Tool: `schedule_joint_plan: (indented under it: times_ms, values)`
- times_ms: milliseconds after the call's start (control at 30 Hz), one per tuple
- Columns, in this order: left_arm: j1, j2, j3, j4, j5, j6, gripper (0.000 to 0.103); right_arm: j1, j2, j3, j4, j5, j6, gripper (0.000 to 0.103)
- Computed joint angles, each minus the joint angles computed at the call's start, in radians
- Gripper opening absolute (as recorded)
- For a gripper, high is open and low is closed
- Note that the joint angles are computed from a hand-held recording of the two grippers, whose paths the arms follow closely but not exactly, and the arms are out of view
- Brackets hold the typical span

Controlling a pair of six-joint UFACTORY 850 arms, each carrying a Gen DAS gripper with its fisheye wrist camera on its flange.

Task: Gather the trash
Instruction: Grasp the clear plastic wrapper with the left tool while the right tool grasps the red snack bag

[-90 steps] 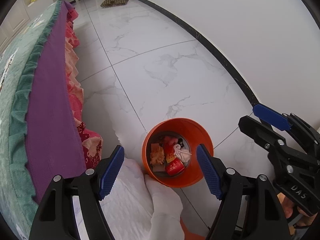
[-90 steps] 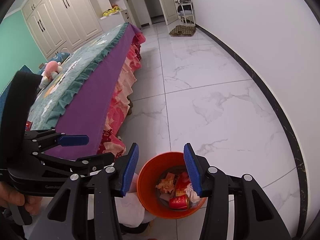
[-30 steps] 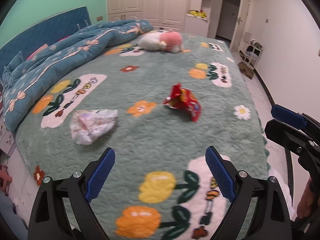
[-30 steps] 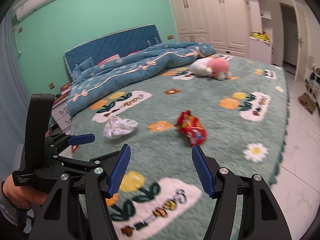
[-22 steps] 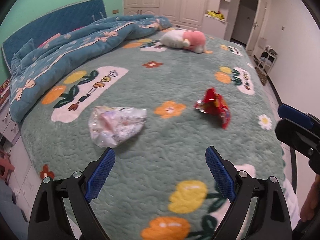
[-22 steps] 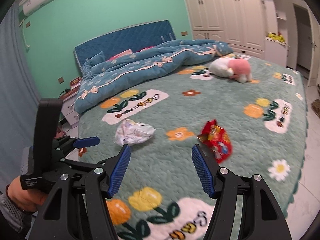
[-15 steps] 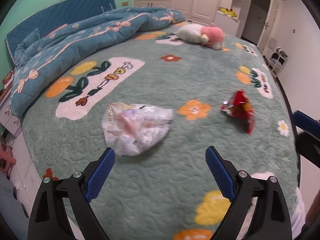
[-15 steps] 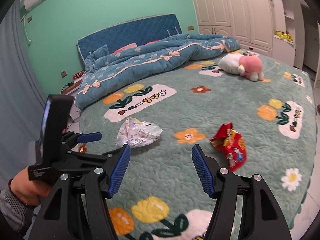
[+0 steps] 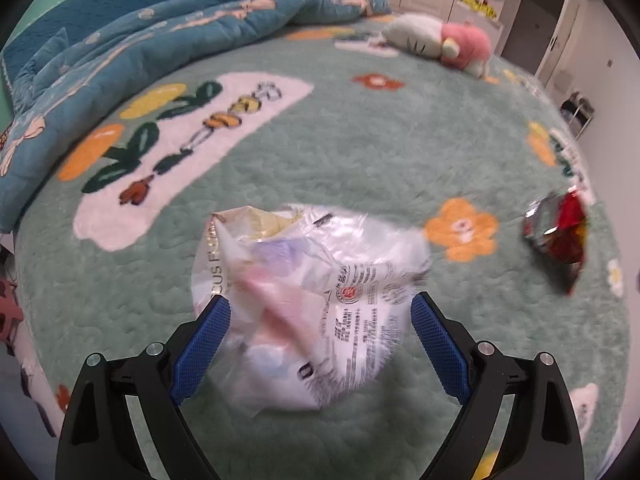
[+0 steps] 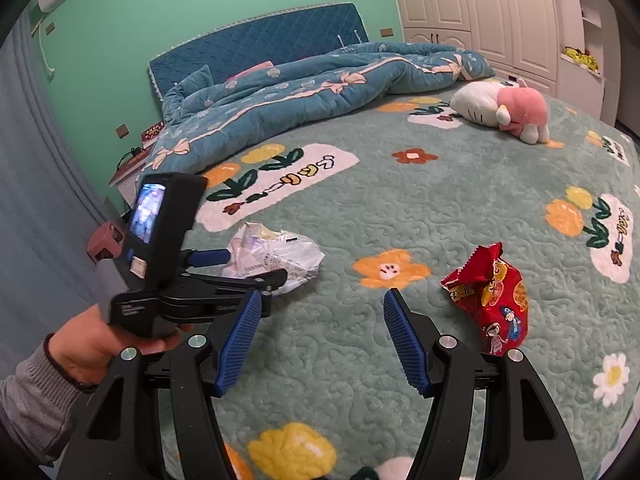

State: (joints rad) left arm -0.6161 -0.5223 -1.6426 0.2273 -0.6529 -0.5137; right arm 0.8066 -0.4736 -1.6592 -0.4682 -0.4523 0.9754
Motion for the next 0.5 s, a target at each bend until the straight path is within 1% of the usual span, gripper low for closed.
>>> schedule_joint_plan:
  times_ms: [67,133,200,233,300,367,400,500]
  values:
    - [-0.002,-0.022,-0.008,0.037,-0.011,-0.020,0.091,-0.004,-0.003,0.002,0.008,0.005,-0.005,0.064]
    - [-0.002,-0.028,-0.007,0.040,-0.014,-0.022,0.087,-0.007,-0.004,0.005,0.010,0.005,-0.008,0.064]
    - [-0.004,-0.022,0.007,0.073,-0.008,-0.044,0.075,-0.011,-0.002,0.013,0.017,0.009,-0.010,0.064]
    - [-0.006,-0.018,0.015,0.094,-0.006,-0.057,0.071,-0.013,0.002,0.020,0.013,0.011,-0.005,0.064]
    - [-0.007,-0.016,0.020,0.118,-0.008,-0.074,0.052,-0.015,0.009,0.032,0.002,0.016,0.013,0.064]
    - [-0.006,-0.007,0.029,0.126,-0.002,-0.086,0.037,-0.016,0.023,0.052,-0.021,0.021,0.042,0.064]
    - [-0.007,0.000,0.034,0.128,0.000,-0.093,0.034,-0.017,0.030,0.062,-0.028,0.025,0.051,0.064]
    - [-0.015,0.017,0.038,0.109,0.006,-0.082,0.032,-0.019,0.057,0.099,-0.065,0.028,0.090,0.064]
